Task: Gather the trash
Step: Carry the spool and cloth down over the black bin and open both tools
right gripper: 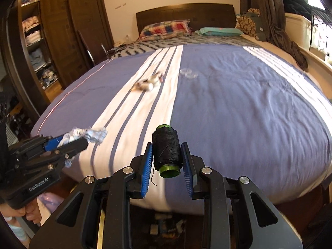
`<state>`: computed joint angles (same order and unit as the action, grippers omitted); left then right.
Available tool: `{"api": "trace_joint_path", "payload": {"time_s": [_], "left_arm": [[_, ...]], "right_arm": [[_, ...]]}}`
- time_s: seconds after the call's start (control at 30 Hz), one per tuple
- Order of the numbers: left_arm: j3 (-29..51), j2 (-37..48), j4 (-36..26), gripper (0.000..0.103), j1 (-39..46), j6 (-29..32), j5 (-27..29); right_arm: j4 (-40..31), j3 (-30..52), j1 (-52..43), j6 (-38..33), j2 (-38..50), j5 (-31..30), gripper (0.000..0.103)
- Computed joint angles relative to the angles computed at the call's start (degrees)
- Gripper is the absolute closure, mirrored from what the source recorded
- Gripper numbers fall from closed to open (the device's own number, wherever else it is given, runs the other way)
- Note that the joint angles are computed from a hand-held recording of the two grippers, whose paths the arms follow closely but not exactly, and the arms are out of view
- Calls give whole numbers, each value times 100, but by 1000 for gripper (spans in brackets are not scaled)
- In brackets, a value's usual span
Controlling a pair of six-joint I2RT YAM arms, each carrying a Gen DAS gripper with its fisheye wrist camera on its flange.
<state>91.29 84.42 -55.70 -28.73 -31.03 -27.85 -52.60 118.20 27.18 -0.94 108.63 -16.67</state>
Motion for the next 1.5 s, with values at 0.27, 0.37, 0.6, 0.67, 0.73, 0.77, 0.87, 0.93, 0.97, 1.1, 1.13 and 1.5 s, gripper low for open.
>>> {"api": "trace_joint_path", "payload": {"time_s": [0.27, 0.37, 0.6, 0.67, 0.73, 0.77, 0.87, 0.93, 0.97, 1.1, 1.13, 1.5], "left_arm": [[-1513, -647, 45, 77, -756, -1185, 26], [-1992, -681, 168, 77, -937, -1472, 193], [-2714, -601, 558, 77, -1073, -1844, 666], [-2865, -489, 697, 77, -1027, -1886, 823], [-3016, -351, 883, 77, -952, -1873, 1022], [-3070, -291, 960, 77, -913, -1853, 1102], [-3245, -43, 1257, 77, -774, -1802, 1430], [-3346, 149, 1467, 77, -663, -1738, 1703], [-3407, 253, 1579, 77, -639, -1733, 1819], [-3535, 601, 1884, 77, -505, -1624, 2134], [-3531, 699, 1936, 77, -473, -1592, 2190], [-3504, 1124, 2203, 60, -282, -1476, 2514]], "right_arm": [[358, -1980, 71, -136, -1089, -9, 75], [394, -2463, 62, -177, -1273, -4, 75], [433, -3293, 139, -310, -1393, 180, 75], [402, -3384, 159, -315, -1225, 133, 75], [403, -3474, 192, -307, -1117, 111, 75], [399, -3486, 212, -308, -1039, 108, 75], [371, -3512, 234, -306, -773, 70, 75], [324, -3487, 242, -299, -557, 26, 75], [310, -3480, 244, -299, -464, 21, 75], [272, -3421, 268, -244, -78, -4, 75], [265, -3386, 274, -236, 1, 4, 75], [152, -2879, 244, -103, 544, -40, 65]]}}
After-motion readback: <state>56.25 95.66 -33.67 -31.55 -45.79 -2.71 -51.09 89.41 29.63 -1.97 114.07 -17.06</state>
